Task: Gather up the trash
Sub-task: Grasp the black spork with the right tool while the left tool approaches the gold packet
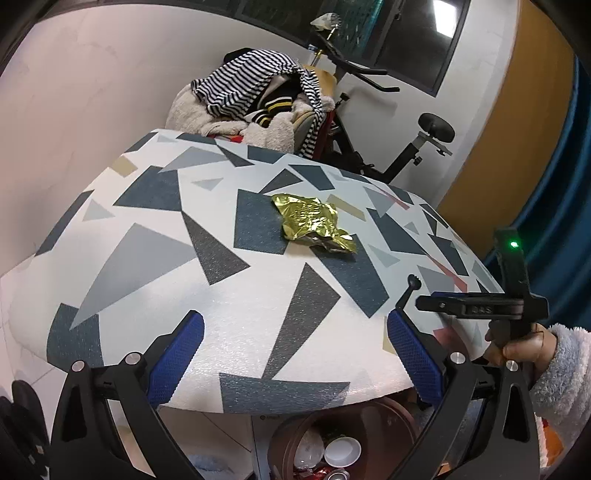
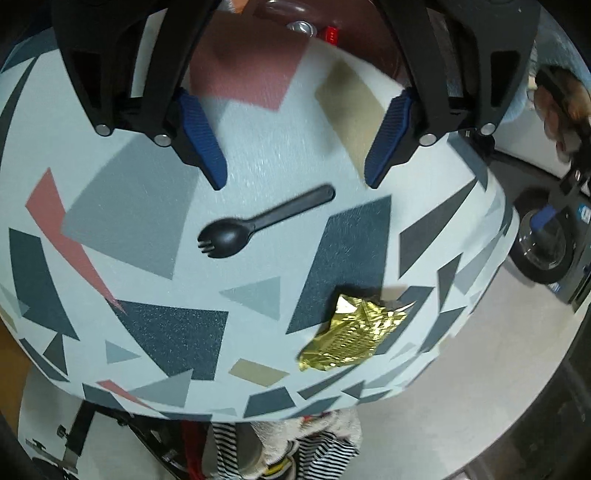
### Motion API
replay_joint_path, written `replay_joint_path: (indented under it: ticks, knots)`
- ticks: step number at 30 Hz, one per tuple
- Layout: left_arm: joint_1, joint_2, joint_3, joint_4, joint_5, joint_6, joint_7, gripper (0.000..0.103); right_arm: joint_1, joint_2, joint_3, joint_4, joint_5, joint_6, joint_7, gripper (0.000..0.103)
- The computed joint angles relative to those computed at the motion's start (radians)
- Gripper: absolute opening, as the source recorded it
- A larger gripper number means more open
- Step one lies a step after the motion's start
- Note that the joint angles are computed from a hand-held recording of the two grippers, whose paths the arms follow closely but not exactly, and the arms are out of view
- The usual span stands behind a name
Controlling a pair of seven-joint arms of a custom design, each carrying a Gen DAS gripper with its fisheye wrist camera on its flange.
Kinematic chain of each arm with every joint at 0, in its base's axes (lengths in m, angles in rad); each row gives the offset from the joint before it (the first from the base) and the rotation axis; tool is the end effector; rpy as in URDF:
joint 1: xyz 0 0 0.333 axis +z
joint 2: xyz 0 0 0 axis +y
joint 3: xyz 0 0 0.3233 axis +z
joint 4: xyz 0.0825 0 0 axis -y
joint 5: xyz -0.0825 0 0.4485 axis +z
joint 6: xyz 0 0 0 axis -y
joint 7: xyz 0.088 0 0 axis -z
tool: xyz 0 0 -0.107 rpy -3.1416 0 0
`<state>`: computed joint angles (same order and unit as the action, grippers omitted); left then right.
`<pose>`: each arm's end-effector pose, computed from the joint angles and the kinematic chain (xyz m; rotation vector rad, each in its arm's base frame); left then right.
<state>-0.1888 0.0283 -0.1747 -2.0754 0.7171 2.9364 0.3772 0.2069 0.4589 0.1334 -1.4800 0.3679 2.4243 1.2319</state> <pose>0.5928 -0.2700 0.4770 -1.9401 1.6035 -1.0544 0.7526 0.2491 0.4512 -2.1449 1.3739 -0.1116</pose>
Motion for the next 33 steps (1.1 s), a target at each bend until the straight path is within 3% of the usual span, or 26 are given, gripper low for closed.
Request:
replay_joint_path:
  ticks: [2, 5, 8, 17, 23, 26, 29, 33]
  knots:
    - [0.001, 0.001, 0.003, -0.002, 0.012, -0.002, -0.015, 0.097, 0.024, 0.040, -0.021, 0.063, -0.040, -0.046, 0.088, 0.065]
    - [0.004, 0.001, 0.004, -0.009, 0.009, 0.003, -0.019, 0.097, 0.044, 0.074, -0.034, 0.111, -0.076, -0.048, 0.165, 0.061]
    - [0.006, 0.003, 0.006, -0.013, 0.005, 0.009, -0.022, 0.097, 0.064, 0.115, -0.043, 0.171, -0.133, -0.055, 0.204, 0.047]
    - [0.004, 0.032, 0.013, 0.008, -0.045, 0.019, 0.020, 0.097, 0.090, 0.213, -0.051, 0.296, -0.252, -0.020, 0.133, 0.033]
    - [-0.015, 0.066, 0.026, 0.042, -0.092, 0.020, 0.063, 0.097, 0.116, 0.270, -0.074, 0.377, -0.293, -0.018, 0.204, 0.030]
    - [-0.027, 0.081, 0.034, 0.063, -0.108, 0.018, 0.082, 0.097, 0.113, 0.293, -0.067, 0.415, -0.314, -0.025, 0.168, 0.016]
    - [-0.032, 0.098, 0.038, 0.085, -0.143, 0.014, 0.117, 0.097, 0.076, 0.253, -0.033, 0.350, -0.272, 0.035, 0.096, 0.013]
    - [-0.018, 0.147, 0.020, 0.140, -0.286, 0.007, 0.223, 0.097, 0.021, 0.174, 0.018, 0.225, -0.183, 0.135, -0.020, 0.013]
